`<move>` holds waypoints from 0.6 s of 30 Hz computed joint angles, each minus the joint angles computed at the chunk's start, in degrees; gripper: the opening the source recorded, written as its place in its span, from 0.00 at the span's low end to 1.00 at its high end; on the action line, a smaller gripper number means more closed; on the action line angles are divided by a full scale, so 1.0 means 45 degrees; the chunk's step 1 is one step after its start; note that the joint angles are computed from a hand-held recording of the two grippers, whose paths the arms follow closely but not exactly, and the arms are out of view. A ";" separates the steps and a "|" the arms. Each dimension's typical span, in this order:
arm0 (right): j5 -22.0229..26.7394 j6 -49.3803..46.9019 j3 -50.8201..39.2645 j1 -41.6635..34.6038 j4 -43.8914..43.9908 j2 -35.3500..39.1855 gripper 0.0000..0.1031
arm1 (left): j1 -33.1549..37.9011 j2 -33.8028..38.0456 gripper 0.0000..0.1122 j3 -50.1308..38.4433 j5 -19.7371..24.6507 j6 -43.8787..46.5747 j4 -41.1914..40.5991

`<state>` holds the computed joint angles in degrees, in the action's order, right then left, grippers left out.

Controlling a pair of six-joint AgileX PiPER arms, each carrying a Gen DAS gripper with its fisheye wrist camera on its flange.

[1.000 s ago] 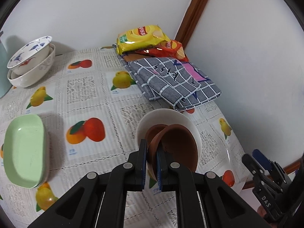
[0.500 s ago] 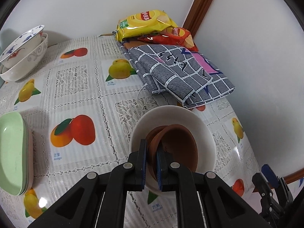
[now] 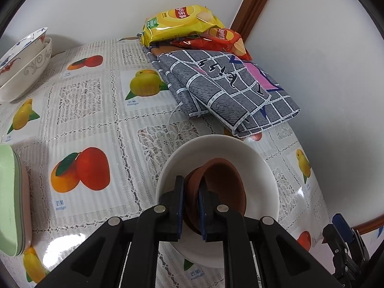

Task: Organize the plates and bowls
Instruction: 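Lower the left gripper's terracotta bowl into the white bowl onto the other, then open the left gripper and release the terracotta bowl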

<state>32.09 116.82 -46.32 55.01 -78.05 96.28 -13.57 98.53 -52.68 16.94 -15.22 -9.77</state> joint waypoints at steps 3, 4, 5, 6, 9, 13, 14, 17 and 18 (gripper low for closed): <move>0.0070 -0.0161 -0.0082 0.0056 0.0185 0.0092 0.48 | 0.0136 -0.0017 0.10 0.0082 -0.0084 0.0886 -0.0775; 0.0054 -0.0242 -0.0123 0.0059 0.0270 0.0119 0.48 | 0.0173 -0.0016 0.10 0.0077 -0.0050 0.1124 -0.0980; 0.0043 -0.0255 -0.0130 0.0069 0.0292 0.0124 0.48 | 0.0200 -0.0010 0.10 0.0047 0.0028 0.1312 -0.1122; 0.0039 -0.0272 -0.0156 0.0100 0.0327 0.0137 0.48 | 0.0205 -0.0009 0.10 -0.0002 0.0156 0.1399 -0.1134; 0.0008 -0.0482 -0.0326 0.0150 0.0524 0.0229 0.48 | 0.0167 -0.0022 0.12 -0.0124 0.0511 0.1433 -0.1037; 0.0160 -0.1068 -0.0687 0.0308 0.0971 0.0396 0.48 | -0.0177 -0.0163 0.13 -0.0183 0.0868 0.0269 0.0343; 0.0222 -0.1230 -0.0765 0.0360 0.1100 0.0412 0.48 | -0.0231 -0.0274 0.14 -0.0126 0.0883 0.0067 0.0559; 0.0437 -0.1722 -0.1010 0.0525 0.1439 0.0408 0.48 | -0.0269 -0.0587 0.28 -0.0002 0.0895 0.0307 0.0385; 0.0513 -0.1938 -0.1098 0.0573 0.1601 0.0404 0.48 | -0.0351 -0.0726 0.34 0.0070 0.0875 -0.0135 0.0819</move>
